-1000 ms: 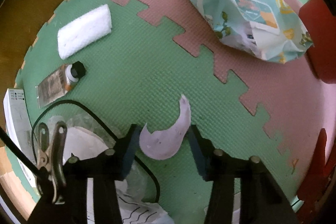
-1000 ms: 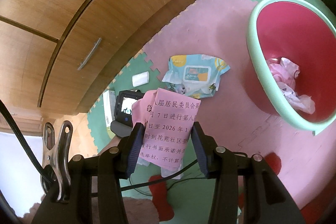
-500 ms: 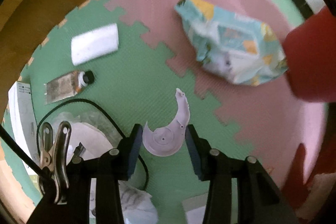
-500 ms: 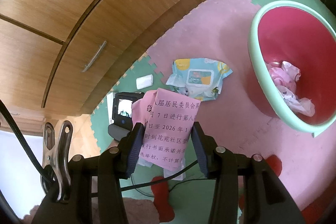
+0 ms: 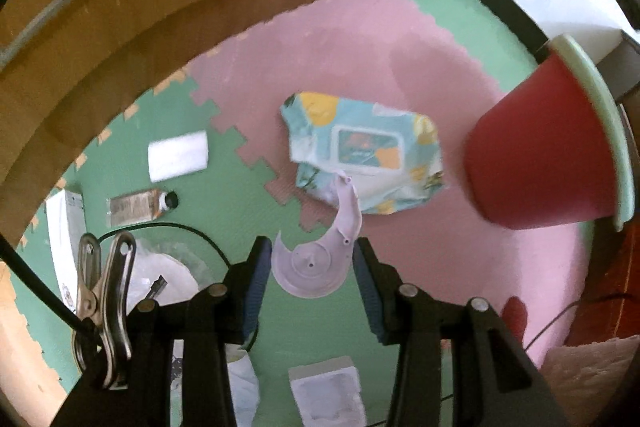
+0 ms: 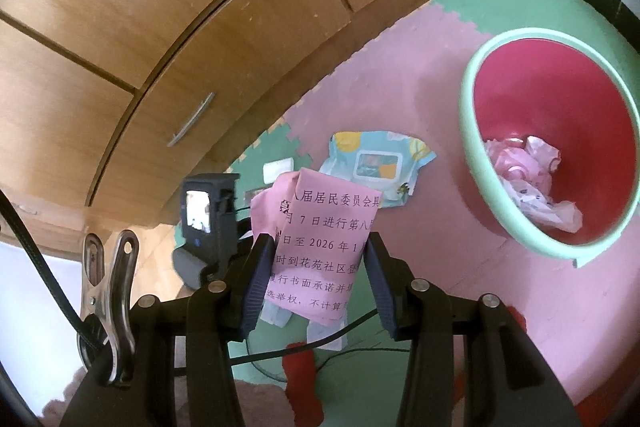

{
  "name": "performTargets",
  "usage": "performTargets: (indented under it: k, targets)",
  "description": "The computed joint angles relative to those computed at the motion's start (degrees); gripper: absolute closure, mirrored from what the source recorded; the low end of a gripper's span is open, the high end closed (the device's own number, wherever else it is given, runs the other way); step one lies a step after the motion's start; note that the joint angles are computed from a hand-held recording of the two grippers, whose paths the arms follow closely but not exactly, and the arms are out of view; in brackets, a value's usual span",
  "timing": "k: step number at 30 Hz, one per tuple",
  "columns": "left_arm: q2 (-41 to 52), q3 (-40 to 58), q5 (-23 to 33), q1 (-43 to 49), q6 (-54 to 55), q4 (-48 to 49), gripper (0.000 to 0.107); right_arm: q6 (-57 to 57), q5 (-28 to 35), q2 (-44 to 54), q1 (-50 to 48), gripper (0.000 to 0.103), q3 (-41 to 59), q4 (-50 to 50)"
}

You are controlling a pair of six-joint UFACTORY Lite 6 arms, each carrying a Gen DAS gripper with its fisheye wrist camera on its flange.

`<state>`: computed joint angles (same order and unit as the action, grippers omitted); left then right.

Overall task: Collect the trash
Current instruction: 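Carry the white plastic piece and pink paper over the red bucket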

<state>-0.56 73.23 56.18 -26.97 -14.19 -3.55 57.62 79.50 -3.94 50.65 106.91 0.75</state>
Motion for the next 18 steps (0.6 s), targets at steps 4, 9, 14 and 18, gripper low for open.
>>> performTargets:
  k: [4, 9, 14, 18]
  targets:
    - [0.8, 7.64, 4.51, -3.31, -2.97, 0.71, 0.063, 1.7, 0.07, -3.33, 0.14, 0.056, -2.24, -1.35]
    - [3.14, 17.79, 10.01, -6.99, -6.4, 1.68, 0.063, 2.03, 1.24, -6.23, -0.71, 0.056, -3.3, -2.82]
    - [8.9, 32.25, 17.05, -10.29, -10.73, 2.49, 0.063, 1.48, 2.09, -8.53, -2.28, 0.056, -3.57, -3.15]
    - [15.22, 45.64, 22.42, -12.96, -13.01, 2.35, 0.063, 0.98, 2.62, -10.65, -4.32, 0.056, -4.67, -2.88]
